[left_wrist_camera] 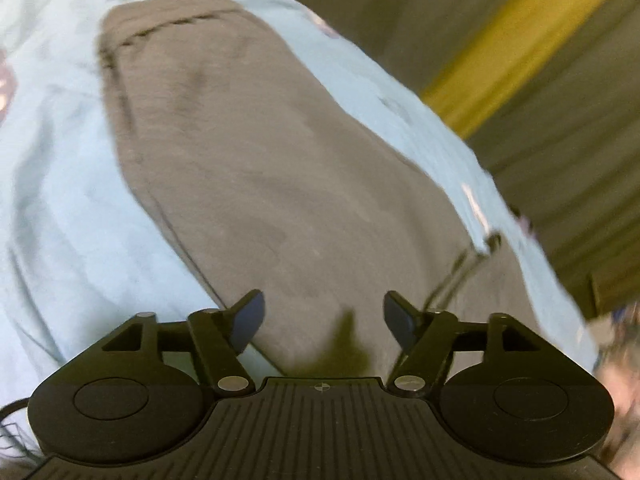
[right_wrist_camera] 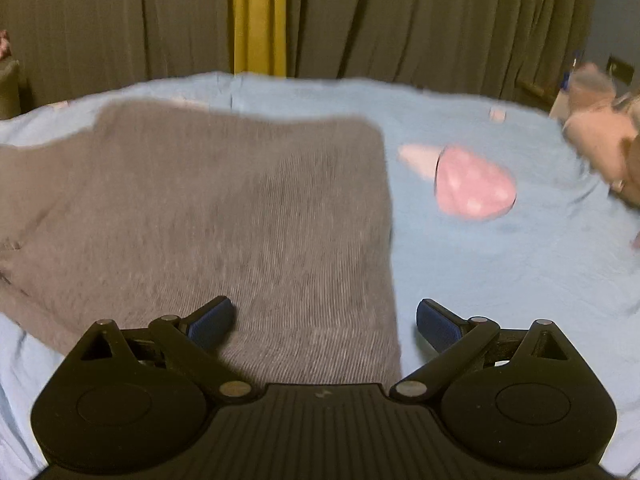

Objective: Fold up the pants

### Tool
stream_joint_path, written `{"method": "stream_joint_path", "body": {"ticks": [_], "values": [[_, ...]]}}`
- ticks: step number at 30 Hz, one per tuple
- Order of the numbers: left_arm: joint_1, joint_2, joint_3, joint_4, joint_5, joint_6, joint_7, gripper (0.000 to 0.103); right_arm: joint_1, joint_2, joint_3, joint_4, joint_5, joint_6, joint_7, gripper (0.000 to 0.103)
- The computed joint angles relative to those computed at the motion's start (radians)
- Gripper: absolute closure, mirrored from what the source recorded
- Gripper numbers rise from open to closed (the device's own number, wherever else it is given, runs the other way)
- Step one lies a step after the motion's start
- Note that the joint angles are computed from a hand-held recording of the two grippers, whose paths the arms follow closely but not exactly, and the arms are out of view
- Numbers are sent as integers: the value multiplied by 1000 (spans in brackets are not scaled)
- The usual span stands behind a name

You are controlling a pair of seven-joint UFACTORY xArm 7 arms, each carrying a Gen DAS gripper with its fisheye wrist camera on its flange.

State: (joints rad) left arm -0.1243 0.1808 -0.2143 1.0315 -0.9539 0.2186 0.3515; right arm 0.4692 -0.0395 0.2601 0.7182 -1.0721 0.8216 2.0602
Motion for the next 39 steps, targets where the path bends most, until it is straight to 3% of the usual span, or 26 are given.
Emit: {"method": "stream_joint_path", "body": {"ticks": [2,4,5,6,9,13,15,19,26,29,30,32,35,38,39], "values": [[0,-3,3,-11,-9,-78,-28,22,-11,-22,-9,-27,-4,-48,39,4],[-59,-7,76,-38,118,-176,-164,16,-23,-30,-11,-44,-14,-82,77,4],[-56,-4,81,-45,145,-216,-199,15,-28,-29,-10,-46,-15,-89,88,4],[-11,3,45,-40,130,-237,-193,15,-32,-27,-10,-48,-18,-95,95,4],[210,44,-155,22,-98,-240,2,15,-41,-24,-11,-53,-34,-112,119,4],[355,107,-250,118,-368,-202,273,17,-50,-25,-12,-64,-56,-138,166,4],[330,140,-198,154,-355,-173,255,19,-52,-24,-12,-66,-67,-142,181,4],[362,201,-140,224,-401,17,244,26,-50,-14,-11,-59,-83,-131,197,4],[308,283,-40,330,-379,128,252,33,-44,-2,-15,-51,-98,-116,204,4],[270,314,-2,370,-316,126,211,46,-40,6,-17,-44,-104,-106,202,4],[258,323,7,380,-282,113,198,60,-39,8,-18,-42,-106,-103,200,4],[229,326,20,378,-184,72,165,73,-36,12,-20,-37,-109,-95,196,4],[226,326,-12,365,-124,-11,207,72,-31,20,-21,-29,-112,-82,191,4],[217,350,-2,392,-28,16,110,46,-27,26,-24,-26,-122,-78,200,4],[221,365,-2,419,-4,45,69,45,-27,28,-25,-25,-125,-78,201,4]]}}
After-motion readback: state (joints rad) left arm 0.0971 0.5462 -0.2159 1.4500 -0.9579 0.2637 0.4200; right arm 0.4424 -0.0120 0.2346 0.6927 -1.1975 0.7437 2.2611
